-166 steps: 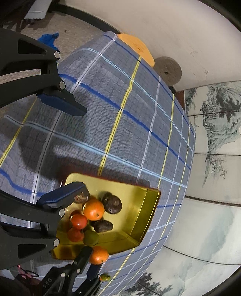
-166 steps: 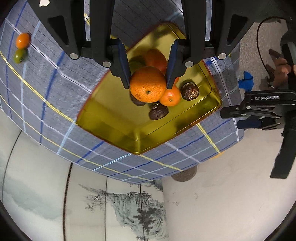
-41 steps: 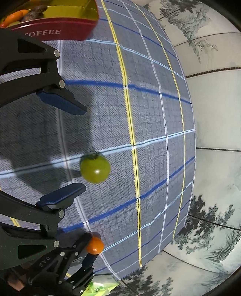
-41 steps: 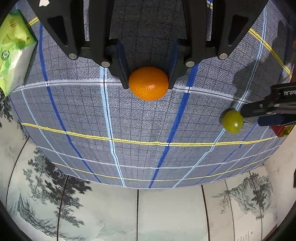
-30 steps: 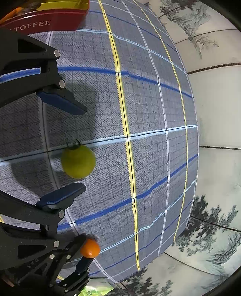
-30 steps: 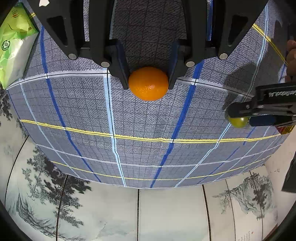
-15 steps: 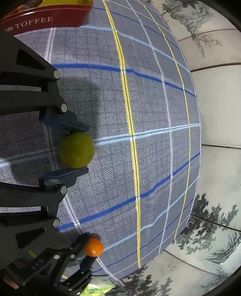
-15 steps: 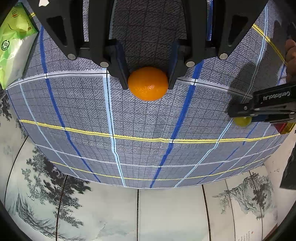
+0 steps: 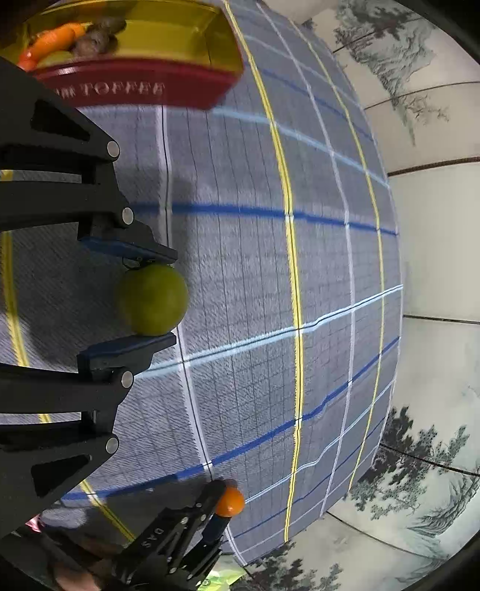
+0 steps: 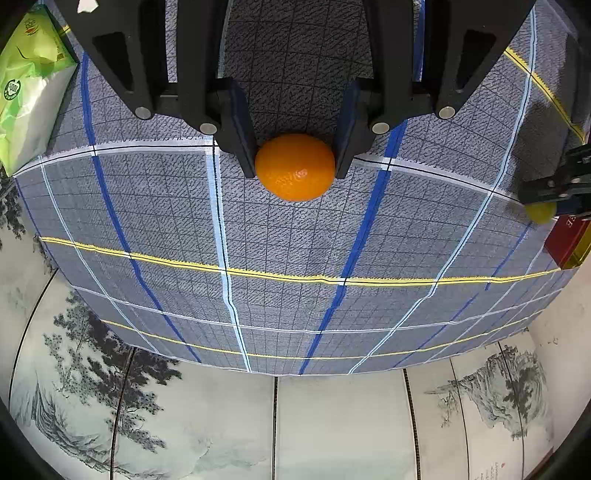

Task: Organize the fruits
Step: 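Carry the green tomato with the left gripper into the tin and lower it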

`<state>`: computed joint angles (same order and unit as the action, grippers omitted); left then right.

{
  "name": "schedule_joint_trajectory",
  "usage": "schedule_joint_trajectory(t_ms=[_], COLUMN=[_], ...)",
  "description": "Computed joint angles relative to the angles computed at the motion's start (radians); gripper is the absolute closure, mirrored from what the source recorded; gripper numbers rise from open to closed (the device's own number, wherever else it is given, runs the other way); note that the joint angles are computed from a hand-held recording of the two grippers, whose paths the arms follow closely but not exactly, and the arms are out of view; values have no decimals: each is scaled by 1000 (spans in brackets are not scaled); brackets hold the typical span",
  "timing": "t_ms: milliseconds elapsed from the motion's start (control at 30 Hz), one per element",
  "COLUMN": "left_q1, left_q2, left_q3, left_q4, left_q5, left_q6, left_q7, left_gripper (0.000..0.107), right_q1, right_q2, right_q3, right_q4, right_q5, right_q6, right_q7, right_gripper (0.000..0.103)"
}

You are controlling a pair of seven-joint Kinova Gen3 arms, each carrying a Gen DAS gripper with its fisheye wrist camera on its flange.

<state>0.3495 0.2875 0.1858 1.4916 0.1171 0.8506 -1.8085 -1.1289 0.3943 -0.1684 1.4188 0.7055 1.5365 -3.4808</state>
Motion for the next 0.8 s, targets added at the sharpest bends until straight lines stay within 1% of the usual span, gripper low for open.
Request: schedule_joint_trajectory(t_ms=[100,167,267,400,567,700,800], left_q1=[-11,-30,-63,-93,-149,-205,-230], left_q2=[-30,-47,-69,-84,-114,-119,-125], left_q3=[-2,0,-4,-19,-41,-61,-72], left_q4=[18,25,21,3,0,-21,-27], left_q5=[2,23,58,78,114,154,154], left_q6=[0,6,36,84,109,144,148], left_q7=[-13,-37,-70,-83,-129,-173,-202], left_gripper=[69,69,69,69,69,69,69], right_q1=[0,0,0,0,0,0,0], right_q2=[0,1,1,1,1,2,2], right_q3=[0,0,0,0,0,1,1], right_q4=[-1,-1,-1,-2,-2,-2,-2], right_q5=[0,0,0,0,0,0,0], right_q6=[1,1,1,1,1,1,1], right_q7=[0,0,1,1,1,1,1], right_gripper=[64,64,64,64,64,64,64])
